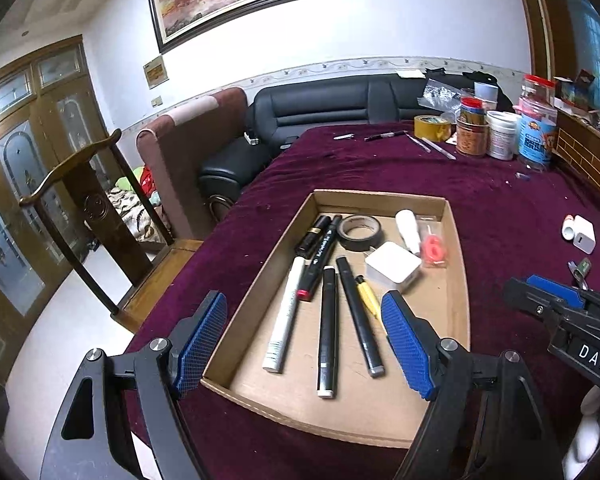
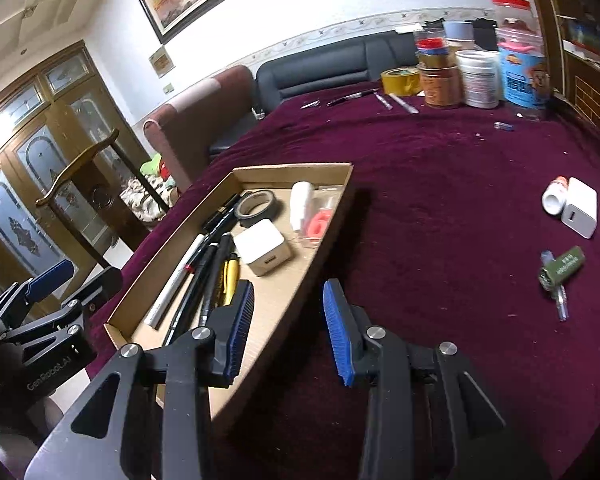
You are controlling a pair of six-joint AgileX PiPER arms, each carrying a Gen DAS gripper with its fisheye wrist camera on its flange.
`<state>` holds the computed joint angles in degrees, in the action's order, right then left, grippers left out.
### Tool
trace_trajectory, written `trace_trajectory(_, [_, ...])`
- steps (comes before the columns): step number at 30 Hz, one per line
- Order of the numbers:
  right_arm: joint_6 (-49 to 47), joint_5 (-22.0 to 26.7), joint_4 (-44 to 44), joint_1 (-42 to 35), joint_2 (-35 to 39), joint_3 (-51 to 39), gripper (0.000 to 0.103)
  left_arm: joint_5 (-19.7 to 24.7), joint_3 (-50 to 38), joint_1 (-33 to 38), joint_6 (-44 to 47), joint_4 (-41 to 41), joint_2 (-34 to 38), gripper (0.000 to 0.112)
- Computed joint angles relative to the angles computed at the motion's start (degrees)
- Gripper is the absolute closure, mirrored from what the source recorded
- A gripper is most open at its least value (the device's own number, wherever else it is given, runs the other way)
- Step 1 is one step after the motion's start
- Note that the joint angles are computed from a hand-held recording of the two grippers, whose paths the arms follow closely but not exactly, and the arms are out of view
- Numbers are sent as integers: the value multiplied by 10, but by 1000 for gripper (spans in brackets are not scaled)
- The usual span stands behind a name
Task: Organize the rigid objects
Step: 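Swing both open tools toward the white glue bottle and green battery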
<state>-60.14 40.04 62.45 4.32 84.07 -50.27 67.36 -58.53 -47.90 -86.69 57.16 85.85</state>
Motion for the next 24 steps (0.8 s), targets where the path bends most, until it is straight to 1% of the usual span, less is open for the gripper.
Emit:
trace_trajectory(12, [-39, 30, 16, -57, 0, 14, 69, 20, -42, -26, 33, -19, 36, 37])
trace_trajectory(24, [-39, 50, 12, -105, 19, 0, 69, 14, -63, -32, 53, -32, 55, 37])
